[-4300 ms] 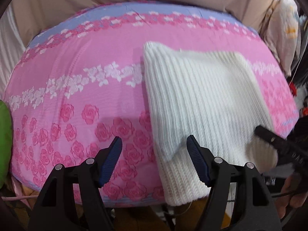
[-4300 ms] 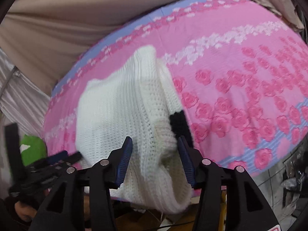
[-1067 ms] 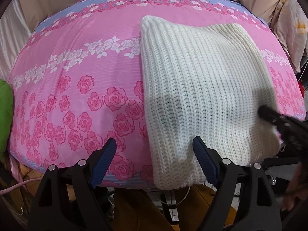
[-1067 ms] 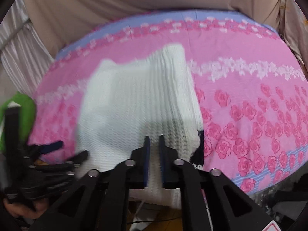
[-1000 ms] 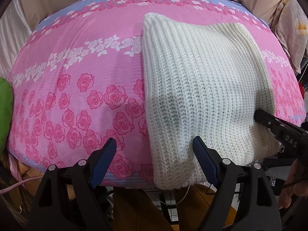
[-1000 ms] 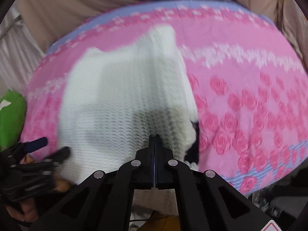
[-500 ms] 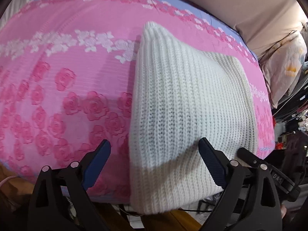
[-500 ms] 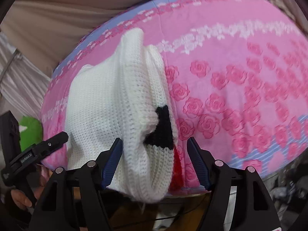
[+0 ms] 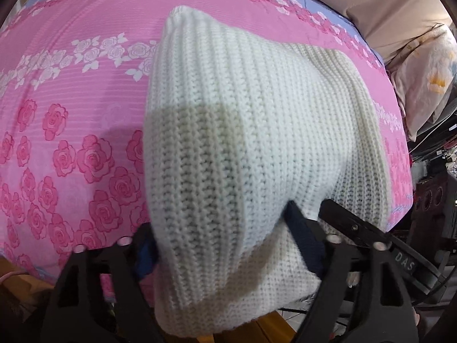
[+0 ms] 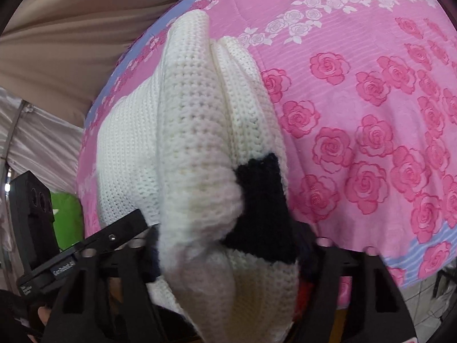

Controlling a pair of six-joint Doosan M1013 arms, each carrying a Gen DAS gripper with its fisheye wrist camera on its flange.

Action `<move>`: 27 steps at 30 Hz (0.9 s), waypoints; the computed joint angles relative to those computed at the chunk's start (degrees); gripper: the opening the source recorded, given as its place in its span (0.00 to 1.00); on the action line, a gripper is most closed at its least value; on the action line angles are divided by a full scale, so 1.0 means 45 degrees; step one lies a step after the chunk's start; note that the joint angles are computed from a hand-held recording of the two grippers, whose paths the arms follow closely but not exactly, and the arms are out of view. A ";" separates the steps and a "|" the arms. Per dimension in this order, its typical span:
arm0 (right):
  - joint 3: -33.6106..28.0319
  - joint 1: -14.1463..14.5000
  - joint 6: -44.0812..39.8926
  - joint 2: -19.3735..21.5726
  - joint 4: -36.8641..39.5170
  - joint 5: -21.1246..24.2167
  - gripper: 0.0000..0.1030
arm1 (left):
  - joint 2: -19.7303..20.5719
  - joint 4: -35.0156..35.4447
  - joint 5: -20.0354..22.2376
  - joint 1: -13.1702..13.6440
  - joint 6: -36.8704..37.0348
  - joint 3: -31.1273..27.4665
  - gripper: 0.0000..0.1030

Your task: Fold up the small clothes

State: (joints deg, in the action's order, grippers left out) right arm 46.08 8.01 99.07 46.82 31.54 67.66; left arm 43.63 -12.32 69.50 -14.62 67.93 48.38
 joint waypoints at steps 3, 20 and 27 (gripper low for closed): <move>0.0088 -0.0031 0.0006 -0.0092 0.0494 -0.0158 0.39 | -0.0147 -0.0270 0.0179 0.0070 0.0340 -0.0151 0.40; 0.1913 -0.0436 -0.0768 -0.3107 0.0227 -0.4101 0.32 | -0.0651 -0.2981 -0.1203 -0.0095 0.4658 -0.2537 0.26; 0.0627 -0.0031 -0.2883 -0.3027 0.1110 -0.6022 0.31 | -0.1569 -0.3312 -0.3327 0.0557 0.6240 -0.2254 0.26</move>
State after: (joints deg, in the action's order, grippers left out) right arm 48.90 7.87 86.09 33.20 36.53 40.56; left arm 36.57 -27.23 54.52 -12.12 96.01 38.24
